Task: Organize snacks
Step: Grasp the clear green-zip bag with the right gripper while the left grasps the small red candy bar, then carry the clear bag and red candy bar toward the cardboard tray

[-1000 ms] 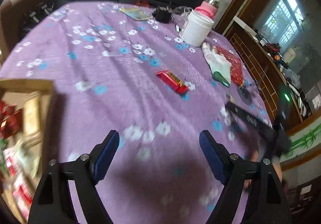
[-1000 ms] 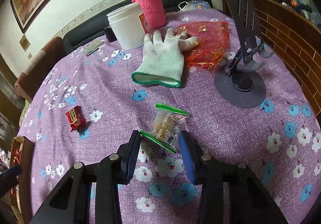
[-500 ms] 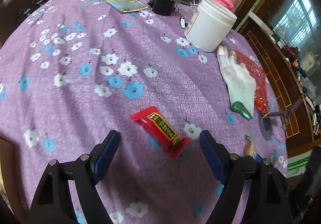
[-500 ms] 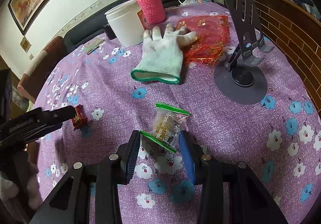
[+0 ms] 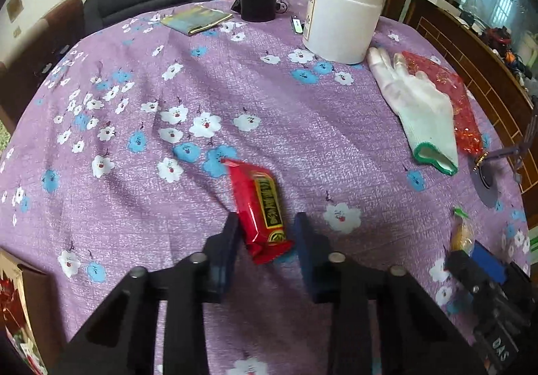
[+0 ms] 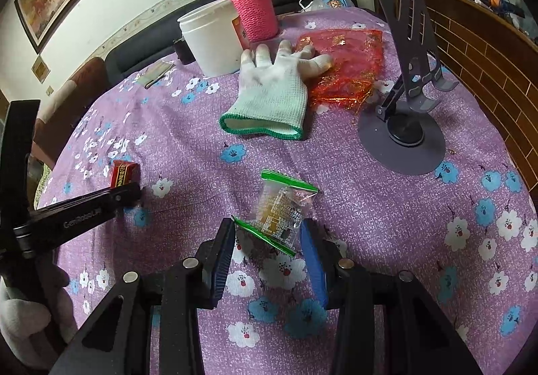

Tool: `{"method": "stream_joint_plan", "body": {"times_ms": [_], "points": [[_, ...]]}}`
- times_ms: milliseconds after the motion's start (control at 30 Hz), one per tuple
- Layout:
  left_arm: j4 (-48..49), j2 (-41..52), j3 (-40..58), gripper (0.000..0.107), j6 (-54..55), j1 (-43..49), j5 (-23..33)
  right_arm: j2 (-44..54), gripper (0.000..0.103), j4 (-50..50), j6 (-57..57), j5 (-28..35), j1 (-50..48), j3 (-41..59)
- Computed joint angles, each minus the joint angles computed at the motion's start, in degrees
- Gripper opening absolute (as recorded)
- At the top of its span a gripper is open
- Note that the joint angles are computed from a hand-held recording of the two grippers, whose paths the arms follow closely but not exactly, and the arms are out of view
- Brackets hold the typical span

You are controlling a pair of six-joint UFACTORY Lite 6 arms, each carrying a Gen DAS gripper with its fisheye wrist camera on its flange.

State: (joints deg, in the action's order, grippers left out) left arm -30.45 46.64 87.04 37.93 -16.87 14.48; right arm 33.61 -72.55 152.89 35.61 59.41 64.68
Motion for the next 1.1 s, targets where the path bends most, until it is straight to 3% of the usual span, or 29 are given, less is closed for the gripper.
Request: {"method": "stream_joint_plan", "body": {"times_ms": [200,367,567,767,867,1100], "points": [[-16.3,-6.4,-7.4,0.022,18.8,3.3,0.2,-0.8,0.042,-1.3,2.2,-0.3,0.2,-1.2],[-34.0,-14.6,-18.3,0.022,39.5,7.9,4.6,-1.5,0.042,-2.5,4.1,-0.2,0.6,-2.0],[-41.5,-21.3,-29.1,0.022,48.7,11.4,9.1,-1.4,0.042,-3.6,5.4,1.0,1.8,-1.5],[-51.7,-31.2,-41.9,0.022,62.4,12.9,10.0,-3.5,0.042,-12.4,12.8,3.6,4.7,-3.1],[-56.0,-35.4,-46.9,0.022,68.2,14.0,10.4,-1.8,0.042,-11.5,10.4,3.6,5.1,-0.5],[-55.4,-42.7,-53.6,0.022,68.7,19.8,15.0,3.8,0.042,-4.2,0.1,5.7,7.1,7.9]]}}
